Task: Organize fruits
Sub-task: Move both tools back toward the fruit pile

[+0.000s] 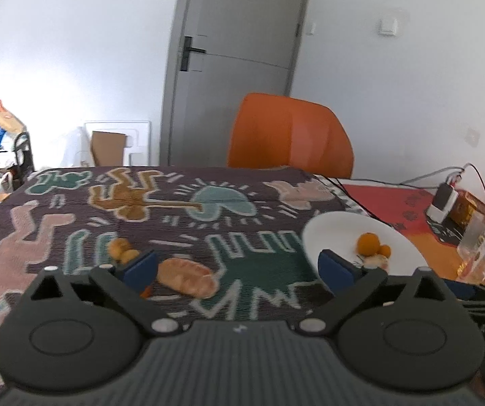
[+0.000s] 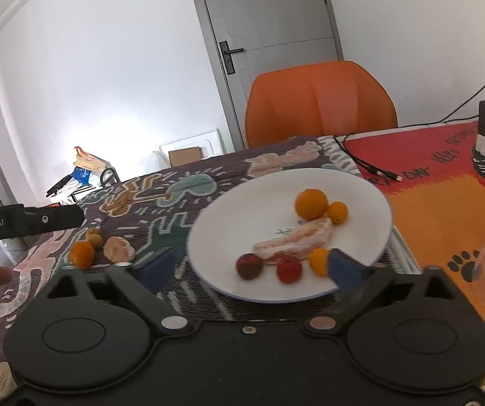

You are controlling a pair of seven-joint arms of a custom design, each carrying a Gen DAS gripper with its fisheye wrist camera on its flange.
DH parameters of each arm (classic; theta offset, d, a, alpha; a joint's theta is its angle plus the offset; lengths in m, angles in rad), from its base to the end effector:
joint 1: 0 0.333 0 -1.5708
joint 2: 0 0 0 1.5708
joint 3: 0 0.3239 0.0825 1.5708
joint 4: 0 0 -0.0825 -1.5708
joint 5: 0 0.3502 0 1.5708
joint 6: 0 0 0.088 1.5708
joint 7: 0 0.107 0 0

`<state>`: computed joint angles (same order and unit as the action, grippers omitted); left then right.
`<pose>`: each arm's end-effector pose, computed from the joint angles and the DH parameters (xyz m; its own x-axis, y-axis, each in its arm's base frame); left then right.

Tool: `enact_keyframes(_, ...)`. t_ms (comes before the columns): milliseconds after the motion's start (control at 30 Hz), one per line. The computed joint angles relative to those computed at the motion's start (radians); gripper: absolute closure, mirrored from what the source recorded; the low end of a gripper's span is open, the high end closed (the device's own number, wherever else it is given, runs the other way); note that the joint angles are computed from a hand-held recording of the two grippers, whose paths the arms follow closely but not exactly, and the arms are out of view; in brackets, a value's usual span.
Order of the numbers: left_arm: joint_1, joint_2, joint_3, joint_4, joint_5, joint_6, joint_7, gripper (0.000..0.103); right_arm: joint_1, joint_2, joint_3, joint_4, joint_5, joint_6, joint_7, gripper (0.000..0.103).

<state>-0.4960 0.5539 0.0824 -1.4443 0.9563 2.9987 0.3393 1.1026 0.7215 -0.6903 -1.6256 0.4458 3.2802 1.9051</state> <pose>0.6271 -0.3561 0.4820 -0.1858 -0.9718 0.1454 -0.4986 -0.0343 -0.8661 0.6061 0.3680 0.4345 0.1329 -0.9638 -0.2310 -0.4655 0.1451 -0.8731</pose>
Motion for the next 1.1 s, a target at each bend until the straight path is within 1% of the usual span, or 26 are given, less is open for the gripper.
enact_keyframes(67,-0.022,-0.022,0.039,-0.028,0.044,-0.008,-0.049,0.0,-0.005,0.003,0.01,0.015,-0.005,-0.007,-0.001,0.0)
enact_keyframes(267,0.013,-0.075,0.03,-0.103,0.116,0.004,-0.124,0.0,-0.037,0.013,0.059,0.067,-0.047,-0.02,0.008,0.0)
enact_keyframes(300,0.021,-0.083,0.027,-0.115,0.126,0.01,-0.138,0.0,-0.036,0.019,0.058,0.076,-0.051,-0.023,0.014,0.0)
enact_keyframes(400,0.03,-0.105,0.038,-0.144,0.187,0.021,-0.215,0.0,-0.022,0.046,0.033,0.11,-0.068,-0.048,0.045,0.0)
enact_keyframes(467,0.045,-0.117,0.033,-0.159,0.221,0.024,-0.251,0.0,-0.031,0.054,0.044,0.131,-0.094,-0.058,0.059,0.0)
enact_keyframes(567,0.071,-0.132,0.021,-0.178,0.272,0.026,-0.304,0.0,-0.062,0.056,0.086,0.161,-0.129,-0.061,0.069,0.0)
enact_keyframes(700,0.109,-0.152,0.003,-0.204,0.326,0.023,-0.358,0.0,-0.095,0.069,0.125,0.215,-0.178,-0.083,0.083,0.0)
enact_keyframes(800,0.131,-0.163,-0.001,-0.217,0.399,0.029,-0.437,0.0,-0.121,0.085,0.153,0.263,-0.215,-0.097,0.094,0.0)
enact_keyframes(867,0.152,-0.165,-0.015,-0.221,0.42,0.022,-0.46,0.001,-0.15,0.097,0.187,0.306,-0.24,-0.116,0.099,0.0)
enact_keyframes(933,0.175,-0.165,-0.028,-0.221,0.441,0.033,-0.481,0.001,-0.171,0.116,0.209,0.354,-0.271,-0.138,0.108,0.0)
enact_keyframes(1000,0.191,-0.163,-0.037,-0.221,0.458,0.034,-0.502,0.002,-0.202,0.133,0.246,0.403,-0.303,-0.161,0.108,0.0)
enact_keyframes(1100,0.21,-0.155,-0.049,-0.216,0.467,0.042,-0.517,0.002,-0.239,0.166,0.286,0.485,-0.346,-0.203,0.116,0.0)
